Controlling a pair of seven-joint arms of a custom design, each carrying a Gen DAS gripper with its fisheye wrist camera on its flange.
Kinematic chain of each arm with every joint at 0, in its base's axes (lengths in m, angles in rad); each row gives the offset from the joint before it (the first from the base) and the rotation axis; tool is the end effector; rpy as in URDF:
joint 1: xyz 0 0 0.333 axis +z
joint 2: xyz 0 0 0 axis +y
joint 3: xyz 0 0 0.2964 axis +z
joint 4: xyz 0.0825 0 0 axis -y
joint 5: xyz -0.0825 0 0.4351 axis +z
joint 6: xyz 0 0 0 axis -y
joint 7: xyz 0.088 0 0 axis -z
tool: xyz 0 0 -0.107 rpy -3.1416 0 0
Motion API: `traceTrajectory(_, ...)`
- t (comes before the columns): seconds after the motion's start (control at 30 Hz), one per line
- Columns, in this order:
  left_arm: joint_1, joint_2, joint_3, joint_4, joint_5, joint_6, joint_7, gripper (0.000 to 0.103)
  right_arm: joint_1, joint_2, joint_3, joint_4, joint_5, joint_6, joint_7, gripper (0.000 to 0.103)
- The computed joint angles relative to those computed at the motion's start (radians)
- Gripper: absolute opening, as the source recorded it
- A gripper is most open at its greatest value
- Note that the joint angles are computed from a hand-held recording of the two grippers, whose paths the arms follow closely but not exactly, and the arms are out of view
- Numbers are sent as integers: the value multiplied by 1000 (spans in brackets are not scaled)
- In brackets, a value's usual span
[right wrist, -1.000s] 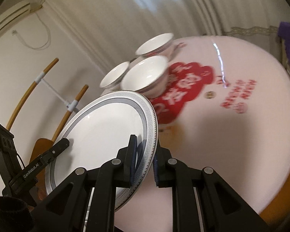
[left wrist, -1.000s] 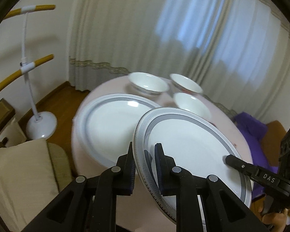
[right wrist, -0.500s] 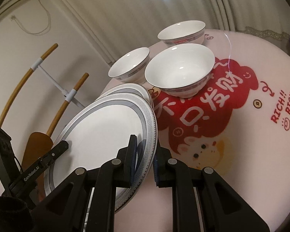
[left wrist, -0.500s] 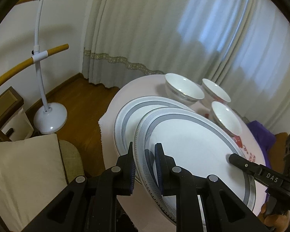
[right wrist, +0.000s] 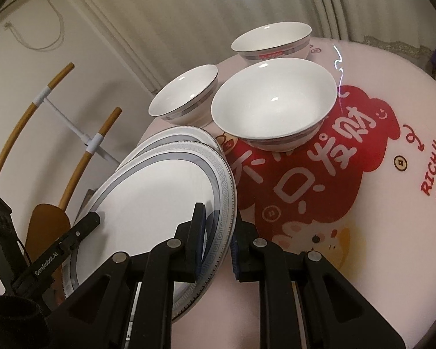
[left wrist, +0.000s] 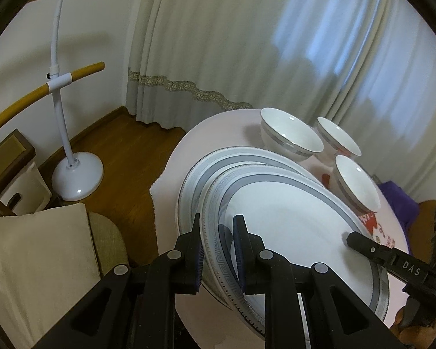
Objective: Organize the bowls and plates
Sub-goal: 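Lift the plate with both grippers and carry it toward the plate stack, then lower the plate onto the stack and open both grippers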
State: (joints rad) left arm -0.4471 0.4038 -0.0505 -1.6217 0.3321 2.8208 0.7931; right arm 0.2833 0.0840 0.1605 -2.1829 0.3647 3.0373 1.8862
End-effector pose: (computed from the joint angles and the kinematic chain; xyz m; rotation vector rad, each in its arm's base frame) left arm 0.6593 -0.3706 0.4423 -1.8783 1.8399 -1.0428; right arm 0.5795 0.2442 0.3867 -1.4752 1.8516 -0.1579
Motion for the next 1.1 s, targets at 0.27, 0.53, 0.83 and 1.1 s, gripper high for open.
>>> traceTrajectory(0.27, 1, 30, 8, 26, -6, 2, 11, 15, 36, 41, -54, 49, -265, -37, 221, 20)
traceTrajectory(0.53, -35, 44, 50, 44, 57, -5, -25, 15, 33, 66, -57, 86, -391, -72, 317, 24)
traceTrajectory(0.83, -45, 65, 69, 61, 102, 13, -42, 16, -92, 94, 90, 87, -79, -16, 68, 28)
traceTrajectory(1.1, -62, 81, 87, 79, 163, 10, -41, 18, -167, 109, 197, 94, 278, 30, -270, 22)
